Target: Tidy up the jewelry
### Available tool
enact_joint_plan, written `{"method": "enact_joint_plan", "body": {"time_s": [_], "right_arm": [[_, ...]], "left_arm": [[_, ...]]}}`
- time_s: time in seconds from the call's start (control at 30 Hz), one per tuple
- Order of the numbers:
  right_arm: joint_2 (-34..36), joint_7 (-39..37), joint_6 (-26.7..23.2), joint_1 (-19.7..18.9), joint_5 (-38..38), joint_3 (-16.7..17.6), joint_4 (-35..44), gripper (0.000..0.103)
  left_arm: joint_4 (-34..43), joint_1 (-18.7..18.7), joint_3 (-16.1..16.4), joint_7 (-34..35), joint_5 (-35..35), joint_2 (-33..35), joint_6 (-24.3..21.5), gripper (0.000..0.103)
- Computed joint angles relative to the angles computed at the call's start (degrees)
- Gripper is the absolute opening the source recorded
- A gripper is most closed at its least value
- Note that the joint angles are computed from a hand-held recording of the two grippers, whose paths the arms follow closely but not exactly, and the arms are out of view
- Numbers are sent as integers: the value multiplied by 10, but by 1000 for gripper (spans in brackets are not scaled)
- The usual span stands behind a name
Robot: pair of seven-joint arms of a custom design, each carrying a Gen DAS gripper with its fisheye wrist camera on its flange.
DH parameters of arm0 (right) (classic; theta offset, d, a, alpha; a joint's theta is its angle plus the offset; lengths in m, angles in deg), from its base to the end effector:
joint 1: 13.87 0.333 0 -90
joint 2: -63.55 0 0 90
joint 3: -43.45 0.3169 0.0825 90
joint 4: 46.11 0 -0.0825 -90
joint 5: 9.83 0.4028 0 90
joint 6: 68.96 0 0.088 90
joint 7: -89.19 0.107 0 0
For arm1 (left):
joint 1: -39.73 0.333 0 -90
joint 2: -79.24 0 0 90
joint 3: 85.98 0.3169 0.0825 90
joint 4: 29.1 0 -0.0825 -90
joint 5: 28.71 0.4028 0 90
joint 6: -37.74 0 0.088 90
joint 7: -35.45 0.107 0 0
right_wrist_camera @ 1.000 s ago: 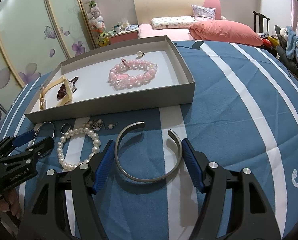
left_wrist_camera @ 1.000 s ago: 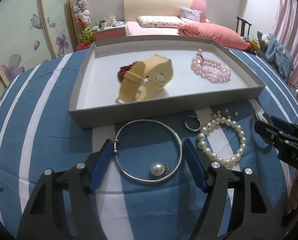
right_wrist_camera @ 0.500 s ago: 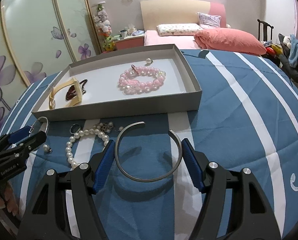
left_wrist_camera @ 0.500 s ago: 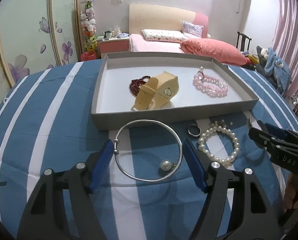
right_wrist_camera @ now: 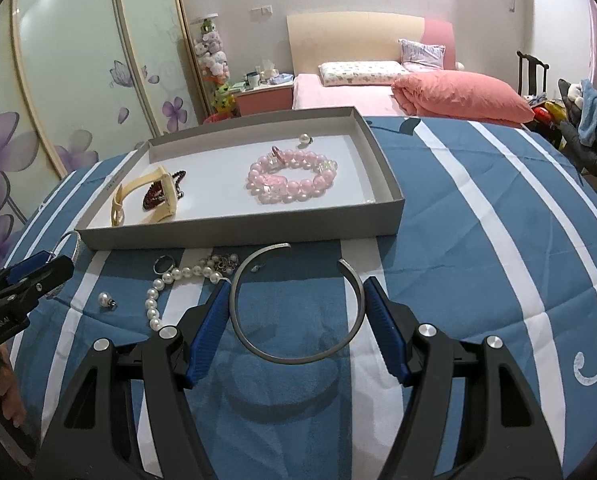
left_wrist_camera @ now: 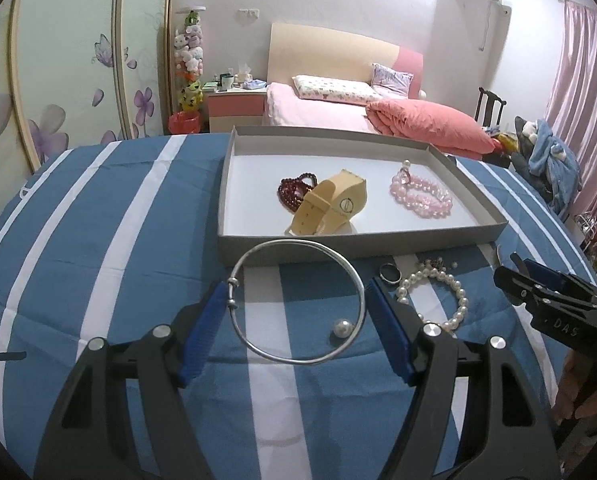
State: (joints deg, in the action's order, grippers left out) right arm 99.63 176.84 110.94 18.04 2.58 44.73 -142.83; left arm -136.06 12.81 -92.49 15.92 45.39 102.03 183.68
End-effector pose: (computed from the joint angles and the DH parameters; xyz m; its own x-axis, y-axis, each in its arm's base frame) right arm 0.6327 0.3877 0.3173 0.4350 -0.8893 -0.1412 -0.6626 -0.2099 -0.7190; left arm 0.5549 -0.3751 0.3157 0.2716 -0.9567 0.1047 -0.6264 -0.2584 -0.7354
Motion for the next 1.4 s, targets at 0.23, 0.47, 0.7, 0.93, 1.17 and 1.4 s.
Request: {"method": "enact_joint_plan", "body": {"time_s": [0.23, 0.47, 0.7, 0.93, 1.17, 1.4], "right_arm": [[-8, -7, 23, 1, 4, 2, -9, 67], [-18, -20, 56, 1, 14, 3, -17, 67], [-16, -40, 93, -3, 32, 11, -7, 67], [0, -63, 126, 1, 49, 17, 22, 67], [21, -87, 135, 14, 65, 10, 64, 67], [61, -103, 116, 43, 81, -24, 131, 67]], "left_arm": [[-12, -5, -1, -38, 32, -16, -8, 69], [-22, -5, -10, -83, 75, -35, -29, 69], [-19, -5, -20, -124, 120, -44, -60, 69], [-3, -8, -24, -140, 151, -39, -99, 69], [24, -11, -20, -141, 179, -25, -118, 69], [77, -6, -6, -114, 181, 11, -103, 69]]}}
